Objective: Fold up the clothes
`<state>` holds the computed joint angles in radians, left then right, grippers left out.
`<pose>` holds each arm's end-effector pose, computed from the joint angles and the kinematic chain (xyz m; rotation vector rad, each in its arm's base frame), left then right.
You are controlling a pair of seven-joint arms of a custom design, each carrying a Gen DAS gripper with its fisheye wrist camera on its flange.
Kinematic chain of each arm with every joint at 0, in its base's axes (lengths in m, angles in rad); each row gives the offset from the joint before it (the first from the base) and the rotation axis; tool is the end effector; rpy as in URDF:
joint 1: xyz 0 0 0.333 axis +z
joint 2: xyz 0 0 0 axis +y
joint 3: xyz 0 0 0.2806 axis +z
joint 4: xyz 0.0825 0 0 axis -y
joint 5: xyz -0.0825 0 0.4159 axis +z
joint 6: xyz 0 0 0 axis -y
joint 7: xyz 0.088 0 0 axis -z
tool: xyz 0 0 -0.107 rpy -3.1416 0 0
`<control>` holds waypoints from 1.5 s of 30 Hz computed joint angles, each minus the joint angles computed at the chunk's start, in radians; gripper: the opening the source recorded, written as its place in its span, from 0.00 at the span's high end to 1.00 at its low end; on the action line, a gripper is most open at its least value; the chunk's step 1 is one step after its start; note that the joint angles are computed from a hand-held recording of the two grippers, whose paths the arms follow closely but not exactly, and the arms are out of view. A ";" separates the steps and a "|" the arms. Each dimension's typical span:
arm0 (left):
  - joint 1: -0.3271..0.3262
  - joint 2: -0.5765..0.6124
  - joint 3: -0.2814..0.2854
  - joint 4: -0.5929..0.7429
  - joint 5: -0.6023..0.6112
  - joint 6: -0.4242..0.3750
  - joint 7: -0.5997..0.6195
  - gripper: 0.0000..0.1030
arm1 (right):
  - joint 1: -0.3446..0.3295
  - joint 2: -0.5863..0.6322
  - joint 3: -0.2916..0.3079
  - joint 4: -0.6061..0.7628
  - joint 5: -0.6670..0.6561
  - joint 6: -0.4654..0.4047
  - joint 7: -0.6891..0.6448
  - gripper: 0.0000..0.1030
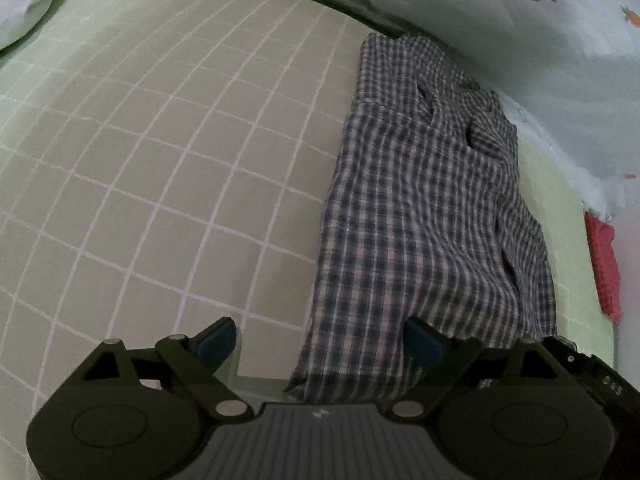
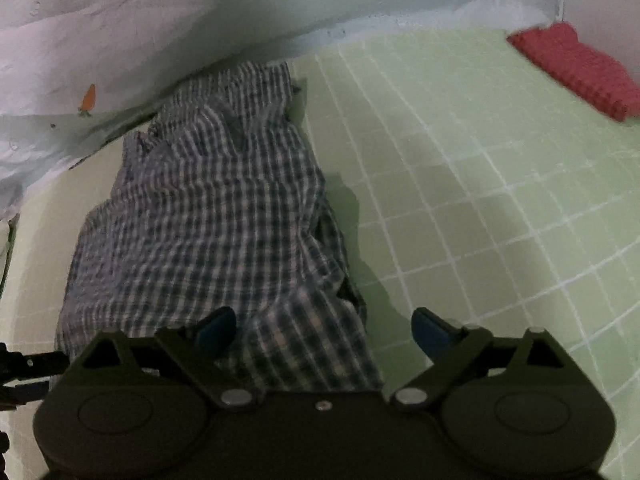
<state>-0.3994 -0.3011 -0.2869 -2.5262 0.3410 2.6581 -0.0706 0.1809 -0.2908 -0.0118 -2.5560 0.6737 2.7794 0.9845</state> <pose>0.3829 -0.3219 0.3696 -2.6355 1.2592 -0.7266 0.4916 0.0560 0.3653 -1.9473 1.6226 -0.2537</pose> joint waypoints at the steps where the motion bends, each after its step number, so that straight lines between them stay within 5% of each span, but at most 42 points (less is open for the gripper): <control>1: -0.001 -0.001 0.001 0.000 -0.003 -0.002 0.001 0.12 | 0.008 -0.018 -0.004 -0.012 0.012 0.009 -0.021 0.07; 4: -0.006 0.006 0.004 0.004 -0.012 0.006 0.009 0.12 | 0.029 -0.057 -0.026 -0.034 0.046 -0.014 -0.084 0.07; 11: -0.020 0.022 0.022 -0.044 -0.050 0.161 0.002 0.12 | 0.009 -0.037 -0.042 -0.018 0.092 -0.115 -0.084 0.07; 19: -0.039 0.027 0.039 -0.056 -0.110 0.206 0.051 0.13 | -0.012 -0.036 -0.032 -0.023 0.110 -0.100 -0.059 0.07; 27: 0.005 0.050 0.011 -0.050 -0.065 0.267 -0.063 0.20 | -0.019 0.000 -0.080 0.001 0.219 -0.188 -0.076 0.08; 29: 0.009 0.062 0.011 -0.045 -0.055 0.280 -0.077 0.27 | -0.026 0.016 -0.095 0.014 0.275 -0.236 -0.088 0.14; 32: 0.005 0.073 0.015 -0.047 -0.049 0.303 -0.085 0.65 | -0.039 0.026 -0.122 0.024 0.385 -0.332 -0.150 0.58; 33: -0.002 0.076 0.021 -0.051 -0.059 0.317 -0.086 0.78 | -0.046 0.021 -0.119 0.022 0.399 -0.347 -0.169 0.63; 36: 0.045 0.058 -0.033 -0.057 0.019 0.329 -0.180 0.87 | -0.062 -0.004 -0.114 0.008 0.428 -0.382 -0.221 0.78; 45: -0.046 -0.080 -0.083 -0.075 0.051 0.156 -0.298 0.88 | -0.136 -0.215 -0.147 -0.146 0.349 -0.482 -0.228 0.80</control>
